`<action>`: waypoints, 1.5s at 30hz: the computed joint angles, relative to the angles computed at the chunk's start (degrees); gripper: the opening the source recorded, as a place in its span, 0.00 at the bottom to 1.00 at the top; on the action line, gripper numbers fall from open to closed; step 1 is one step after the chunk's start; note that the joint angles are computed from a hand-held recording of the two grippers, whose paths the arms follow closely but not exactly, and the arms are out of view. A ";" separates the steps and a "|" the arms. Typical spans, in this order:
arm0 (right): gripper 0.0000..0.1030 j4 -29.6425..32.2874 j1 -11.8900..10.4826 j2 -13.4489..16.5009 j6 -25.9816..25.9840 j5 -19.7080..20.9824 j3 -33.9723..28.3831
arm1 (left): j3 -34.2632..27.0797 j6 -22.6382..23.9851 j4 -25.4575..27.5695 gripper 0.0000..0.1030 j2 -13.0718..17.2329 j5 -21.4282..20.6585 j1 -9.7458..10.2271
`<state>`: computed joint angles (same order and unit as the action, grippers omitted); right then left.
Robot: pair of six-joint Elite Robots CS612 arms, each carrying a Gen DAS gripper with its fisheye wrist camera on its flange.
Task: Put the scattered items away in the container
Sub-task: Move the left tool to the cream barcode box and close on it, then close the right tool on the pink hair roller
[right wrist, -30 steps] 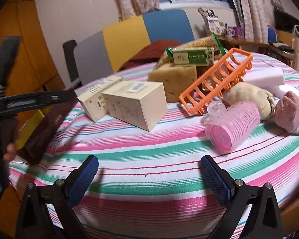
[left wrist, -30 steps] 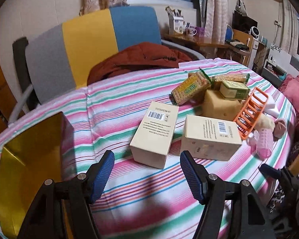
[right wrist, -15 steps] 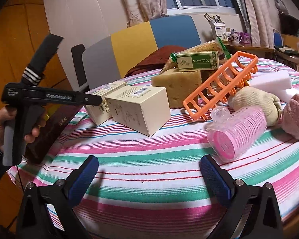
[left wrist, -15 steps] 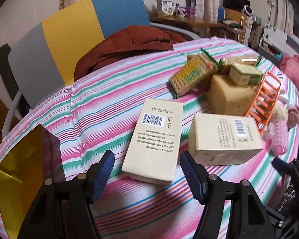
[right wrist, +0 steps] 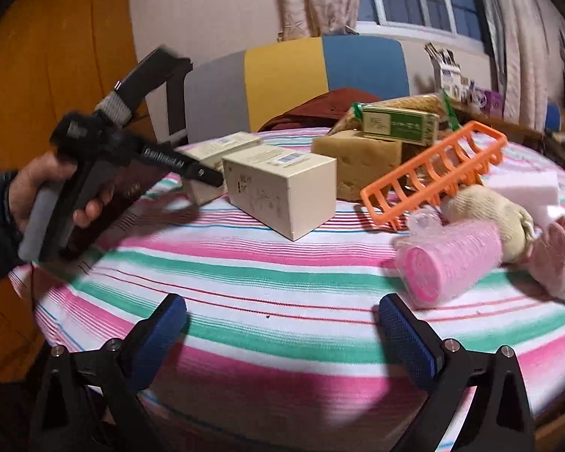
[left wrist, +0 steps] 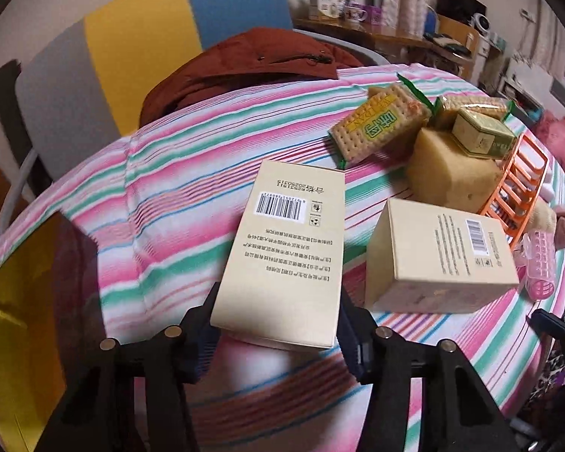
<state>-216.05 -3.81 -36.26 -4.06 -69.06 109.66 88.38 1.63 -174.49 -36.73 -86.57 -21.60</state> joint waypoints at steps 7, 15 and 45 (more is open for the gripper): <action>1.00 -4.30 -1.00 -0.66 3.01 -7.11 1.54 | 6.56 -2.35 -6.29 0.50 -2.68 0.00 -0.46; 1.00 -3.56 -0.73 0.13 6.21 -15.39 -1.48 | 11.28 -1.92 -11.52 0.50 -4.00 -0.51 -1.31; 0.98 8.08 -0.23 -0.12 2.15 -6.51 -5.52 | 11.48 -1.62 -17.18 0.52 -2.10 -0.24 -1.53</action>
<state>-207.97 -4.04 -36.37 -1.90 -75.57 104.14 99.85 0.01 -191.67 -38.84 -86.81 -23.14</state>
